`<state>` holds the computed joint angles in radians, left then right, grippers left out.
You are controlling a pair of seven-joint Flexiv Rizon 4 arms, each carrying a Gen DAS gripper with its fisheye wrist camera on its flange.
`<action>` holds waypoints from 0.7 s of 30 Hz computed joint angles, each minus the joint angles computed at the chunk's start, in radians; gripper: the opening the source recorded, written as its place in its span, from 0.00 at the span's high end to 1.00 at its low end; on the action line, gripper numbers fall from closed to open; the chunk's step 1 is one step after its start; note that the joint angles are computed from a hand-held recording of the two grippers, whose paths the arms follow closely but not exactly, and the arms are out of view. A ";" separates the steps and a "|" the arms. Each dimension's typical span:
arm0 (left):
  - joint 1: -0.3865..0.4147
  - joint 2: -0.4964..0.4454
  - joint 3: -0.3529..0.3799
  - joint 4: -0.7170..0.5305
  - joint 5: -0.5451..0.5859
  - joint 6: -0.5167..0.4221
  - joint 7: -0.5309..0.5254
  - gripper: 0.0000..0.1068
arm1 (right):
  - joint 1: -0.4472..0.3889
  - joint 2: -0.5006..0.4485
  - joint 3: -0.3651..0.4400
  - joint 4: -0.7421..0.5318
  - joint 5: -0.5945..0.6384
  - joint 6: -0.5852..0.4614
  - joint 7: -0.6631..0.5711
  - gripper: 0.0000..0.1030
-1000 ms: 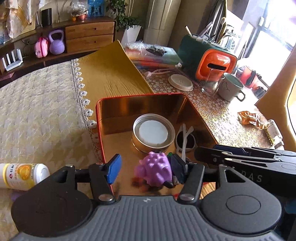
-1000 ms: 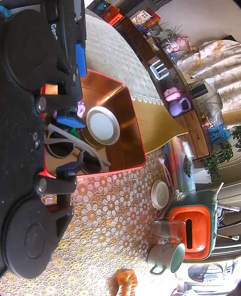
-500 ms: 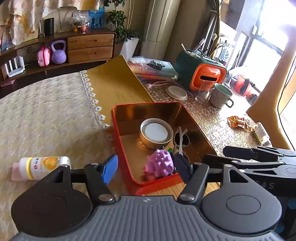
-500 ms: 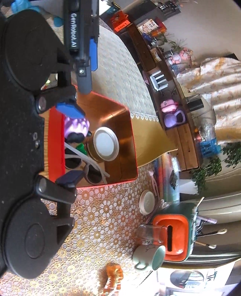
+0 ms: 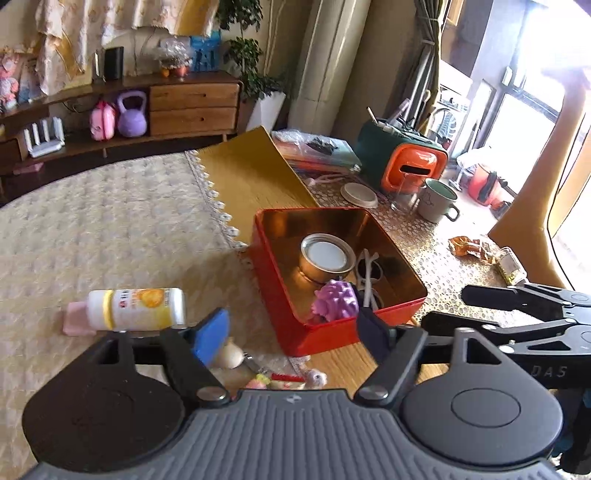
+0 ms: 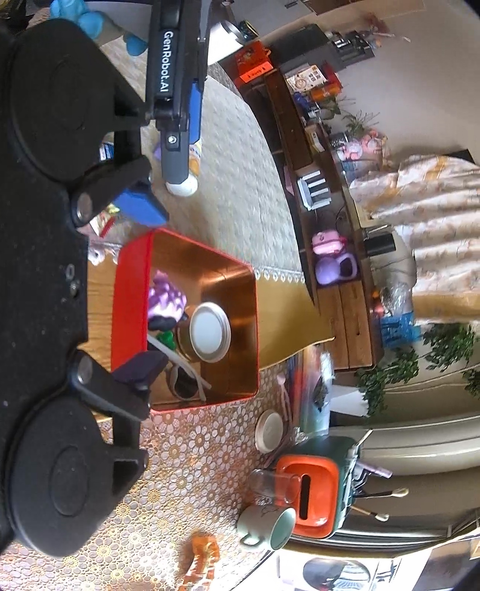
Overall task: Organize rigid objects
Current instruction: 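Release the toy and sunglasses in the tin and withdraw both grippers, then reach the left gripper to the roll-on bottle while the right gripper reaches the candy packet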
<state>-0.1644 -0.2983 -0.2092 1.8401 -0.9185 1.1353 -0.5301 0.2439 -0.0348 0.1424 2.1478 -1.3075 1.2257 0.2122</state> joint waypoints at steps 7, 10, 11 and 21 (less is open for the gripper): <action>0.006 0.048 0.019 0.070 -0.067 0.033 0.070 0.24 | 0.024 0.013 0.022 0.010 -0.033 -0.036 -0.012 0.09; 0.005 0.064 0.027 0.099 -0.090 0.047 0.094 0.23 | 0.036 0.011 0.028 0.011 -0.064 -0.050 -0.011 0.03; 0.006 0.068 0.028 0.108 -0.105 0.051 0.108 0.23 | 0.040 0.010 0.029 0.010 -0.085 -0.053 -0.005 0.02; -0.027 0.093 0.029 0.205 -0.221 0.175 0.242 0.23 | 0.091 -0.020 0.040 -0.006 -0.191 -0.113 0.021 0.00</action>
<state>-0.1916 -0.2054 -0.1799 2.0452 -1.1392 1.3101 -0.2883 0.3349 -0.0545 0.1824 2.1416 -1.4981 1.1125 0.2336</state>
